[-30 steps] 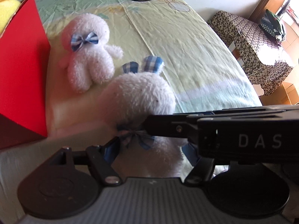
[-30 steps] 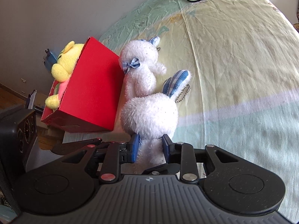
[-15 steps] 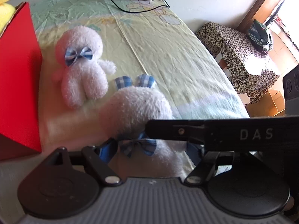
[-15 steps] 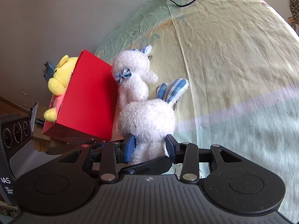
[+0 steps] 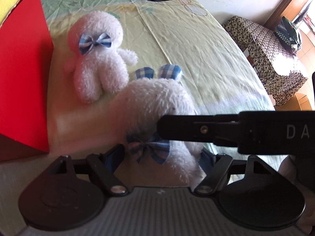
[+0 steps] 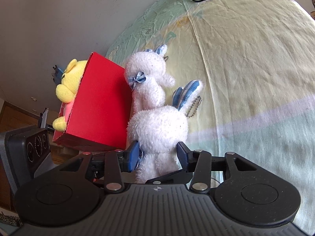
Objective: Organize objects
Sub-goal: 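Carry the held bunny over the red box with the right tool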
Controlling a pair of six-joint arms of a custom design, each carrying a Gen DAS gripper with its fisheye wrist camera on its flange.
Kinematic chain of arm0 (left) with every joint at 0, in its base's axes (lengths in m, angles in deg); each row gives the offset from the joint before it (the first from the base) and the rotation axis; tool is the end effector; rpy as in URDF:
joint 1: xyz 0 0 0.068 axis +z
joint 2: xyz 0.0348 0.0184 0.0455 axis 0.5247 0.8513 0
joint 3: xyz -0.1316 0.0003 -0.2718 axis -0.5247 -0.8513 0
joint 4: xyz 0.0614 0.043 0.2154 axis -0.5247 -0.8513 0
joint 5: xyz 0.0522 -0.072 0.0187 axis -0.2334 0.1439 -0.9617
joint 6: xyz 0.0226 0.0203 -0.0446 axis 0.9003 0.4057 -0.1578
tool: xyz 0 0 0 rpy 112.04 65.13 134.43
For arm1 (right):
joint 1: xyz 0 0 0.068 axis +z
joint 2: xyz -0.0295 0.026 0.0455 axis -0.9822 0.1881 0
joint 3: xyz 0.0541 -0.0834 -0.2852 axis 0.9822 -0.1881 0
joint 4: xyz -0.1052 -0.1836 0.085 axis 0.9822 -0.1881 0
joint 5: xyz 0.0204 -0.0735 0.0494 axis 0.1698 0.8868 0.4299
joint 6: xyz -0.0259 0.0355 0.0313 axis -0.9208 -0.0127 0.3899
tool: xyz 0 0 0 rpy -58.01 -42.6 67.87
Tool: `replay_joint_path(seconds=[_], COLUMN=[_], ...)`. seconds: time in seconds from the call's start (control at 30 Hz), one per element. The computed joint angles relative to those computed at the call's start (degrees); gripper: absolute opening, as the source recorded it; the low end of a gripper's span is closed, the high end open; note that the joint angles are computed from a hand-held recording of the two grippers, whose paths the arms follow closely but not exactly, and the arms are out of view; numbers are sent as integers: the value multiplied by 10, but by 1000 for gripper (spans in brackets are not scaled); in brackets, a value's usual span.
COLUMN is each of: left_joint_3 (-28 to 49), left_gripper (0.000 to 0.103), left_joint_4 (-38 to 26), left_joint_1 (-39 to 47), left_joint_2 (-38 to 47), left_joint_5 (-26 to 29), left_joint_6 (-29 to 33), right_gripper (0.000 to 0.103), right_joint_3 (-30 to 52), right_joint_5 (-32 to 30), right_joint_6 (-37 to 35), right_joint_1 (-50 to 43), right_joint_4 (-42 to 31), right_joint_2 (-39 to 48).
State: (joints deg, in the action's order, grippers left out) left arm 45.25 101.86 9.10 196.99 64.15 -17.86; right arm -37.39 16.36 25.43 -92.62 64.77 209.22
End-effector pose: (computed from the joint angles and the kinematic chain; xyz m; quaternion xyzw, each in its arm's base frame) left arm 0.3000 -0.1307 0.0374 0.1425 0.9642 -0.1310 0.1810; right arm 0.2613 -0.0353 0.0204 0.0685 0.8953 0.3854 0.2126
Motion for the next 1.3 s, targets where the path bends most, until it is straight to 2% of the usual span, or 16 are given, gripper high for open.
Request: replay_joint_path(seconds=[0.3, 0.53, 0.67, 0.93, 1.1, 1.3], left_joint_3=[-15, -44, -72, -162, -220, -287], left_gripper=[62, 60, 60, 60, 60, 59], left_joint_4=[12, 28, 36, 50, 41, 17], left_joint_1=[-11, -8, 0, 25, 75, 162], left_joint_2=[-13, -31, -55, -124, -178, -254], left_joint_5=[-20, -6, 0, -9, -3, 5], left_joint_6=[11, 16, 21, 19, 17, 42], right_gripper=[38, 36, 36, 35, 35, 35], right_joint_3=[-18, -44, -45, -14, 6, 36], right_joint_5=[10, 24, 27, 16, 4, -9], right_joint_6=[-15, -35, -63, -85, -90, -60], right_joint_1=[9, 19, 29, 80, 139, 233], right_joint_4=[26, 41, 4, -117, -171, -197], right_joint_2=[-2, -23, -50, -90, -108, -112])
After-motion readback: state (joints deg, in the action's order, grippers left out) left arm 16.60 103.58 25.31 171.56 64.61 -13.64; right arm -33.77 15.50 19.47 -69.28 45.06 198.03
